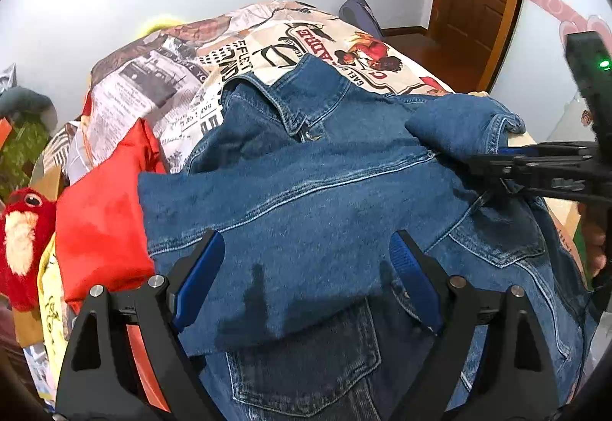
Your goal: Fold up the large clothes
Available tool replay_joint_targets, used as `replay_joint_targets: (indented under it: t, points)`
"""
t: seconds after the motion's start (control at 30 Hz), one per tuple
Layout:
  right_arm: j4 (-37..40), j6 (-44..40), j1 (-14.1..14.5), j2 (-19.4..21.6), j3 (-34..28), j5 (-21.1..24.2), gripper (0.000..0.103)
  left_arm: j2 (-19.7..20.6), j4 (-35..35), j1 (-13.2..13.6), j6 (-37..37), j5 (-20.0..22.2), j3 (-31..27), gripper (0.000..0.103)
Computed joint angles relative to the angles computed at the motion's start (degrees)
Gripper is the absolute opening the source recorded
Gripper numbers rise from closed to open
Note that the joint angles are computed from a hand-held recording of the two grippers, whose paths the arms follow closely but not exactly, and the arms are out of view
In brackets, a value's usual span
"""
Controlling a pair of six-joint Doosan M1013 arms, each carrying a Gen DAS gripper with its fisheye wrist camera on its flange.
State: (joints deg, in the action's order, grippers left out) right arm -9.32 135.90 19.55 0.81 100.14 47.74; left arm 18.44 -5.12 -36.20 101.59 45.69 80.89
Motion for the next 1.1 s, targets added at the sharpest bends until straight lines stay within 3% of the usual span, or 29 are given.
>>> replay_joint_targets:
  t: [0.03, 0.1, 0.27, 0.4, 0.7, 0.87, 1.0, 1.1]
  points:
    - [-0.19, 0.58, 0.08, -0.44, 0.17, -0.20, 0.048, 0.00, -0.36, 0.10, -0.05, 0.07, 0.02, 0.088]
    - [-2.37, 2.54, 0.59, -1.71, 0.67, -0.91, 0.056, 0.00, -0.63, 0.19, -0.29, 0.03, -0.08, 0.088]
    - [-8.10, 7.44, 0.35, -4.47, 1.94, -1.03, 0.059, -0.35, -1.14, 0.23, -0.46, -0.90, 0.18, 0.088]
    - [-6.96, 12.58, -2.63, -6.03, 3.34, -0.58, 0.067, -0.61, -1.00, 0.10, -0.78, -1.85, 0.42, 0.088]
    - [3.80, 20.31, -11.09, -7.23, 9.17, -5.77, 0.068, -0.20, -2.97, -0.09, 0.57, -1.45, 0.42, 0.088]
    - [4.82, 23.49, -13.11, -6.16, 10.33, -8.65, 0.068, 0.53, -1.81, -0.34, -0.49, -0.99, 0.22, 0.088]
    - [1.40, 28.58, -13.62, -4.84, 10.16, -8.66, 0.067, 1.02, -1.72, -0.20, -0.46, -0.38, 0.09, 0.088]
    - [-3.15, 32.45, -13.12, -3.99, 9.65, -7.35, 0.055, 1.28, -2.12, 0.16, -0.99, -0.21, 0.01, 0.088]
